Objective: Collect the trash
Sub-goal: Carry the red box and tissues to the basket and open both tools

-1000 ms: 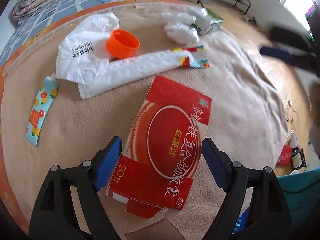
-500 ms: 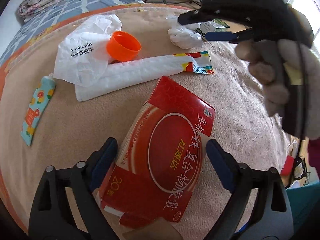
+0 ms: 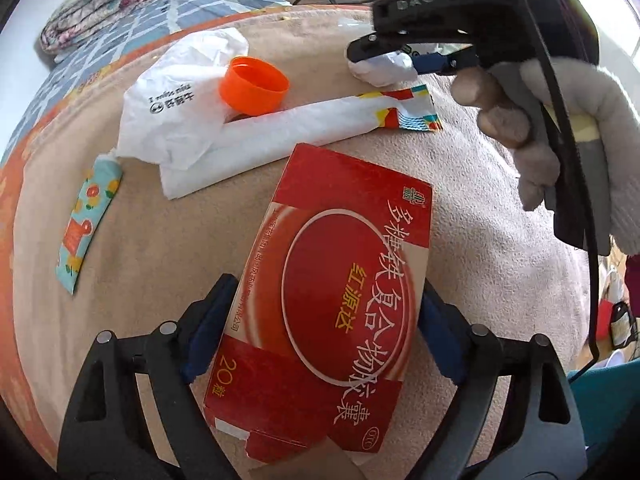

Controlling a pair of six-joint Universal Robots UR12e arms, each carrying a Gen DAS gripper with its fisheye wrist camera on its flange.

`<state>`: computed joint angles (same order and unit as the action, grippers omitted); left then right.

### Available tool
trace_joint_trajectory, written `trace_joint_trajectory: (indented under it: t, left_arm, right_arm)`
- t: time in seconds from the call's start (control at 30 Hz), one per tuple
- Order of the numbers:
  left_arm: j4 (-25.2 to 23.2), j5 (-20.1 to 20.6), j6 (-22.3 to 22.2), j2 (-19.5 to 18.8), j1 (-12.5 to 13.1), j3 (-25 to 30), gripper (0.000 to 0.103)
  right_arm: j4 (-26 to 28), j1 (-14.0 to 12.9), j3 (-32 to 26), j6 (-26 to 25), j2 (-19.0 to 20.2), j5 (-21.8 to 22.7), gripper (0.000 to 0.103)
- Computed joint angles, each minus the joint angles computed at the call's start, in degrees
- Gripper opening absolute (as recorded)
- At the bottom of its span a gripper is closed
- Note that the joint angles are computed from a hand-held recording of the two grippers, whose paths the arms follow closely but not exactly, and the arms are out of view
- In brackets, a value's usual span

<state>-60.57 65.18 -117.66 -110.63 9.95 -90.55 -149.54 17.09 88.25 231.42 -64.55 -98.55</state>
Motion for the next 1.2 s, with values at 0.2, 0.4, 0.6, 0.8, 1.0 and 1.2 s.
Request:
trace_joint_trajectory:
  t: [0.2, 0.4, 0.6, 0.8, 1.0, 1.2]
  left_arm:
    - [-0.96, -0.91, -2.67, 0.10, 0.75, 0.89, 0.088]
    - [-0.18, -1.61, -4.09, 0.75, 1.70, 1.24, 0.088]
    - [-1.07, -2.75, -5.89, 2.05, 3.30, 1.54, 0.088]
    - [-1.96, -4.12, -5.88, 4.81, 5.40, 0.07, 0.088]
    - [-2.95, -5.57, -4.79, 7.81, 7.87, -1.85, 0.088]
    - [-3.98, -7.33, -1.96, 11.14, 10.64, -4.41, 0.088]
  right_arm:
    - [-1.93, 0.76, 0.81, -1.83, -0.97, -0.20, 0.051]
    - [-2.55, 2.01, 0.49, -4.37, -2.06, -1.60, 0.051]
    - [-2.99, 3.66, 0.97, -6.26, -4.12, -2.46, 0.051]
    - [-4.53, 5.35, 3.03, -7.59, -7.04, -2.03, 0.051]
    - [-4.52, 7.85, 5.31, -9.33, -10.12, -3.13, 0.051]
    - [-5.50, 11.05, 7.64, -12.13, -12.63, -3.26, 0.051]
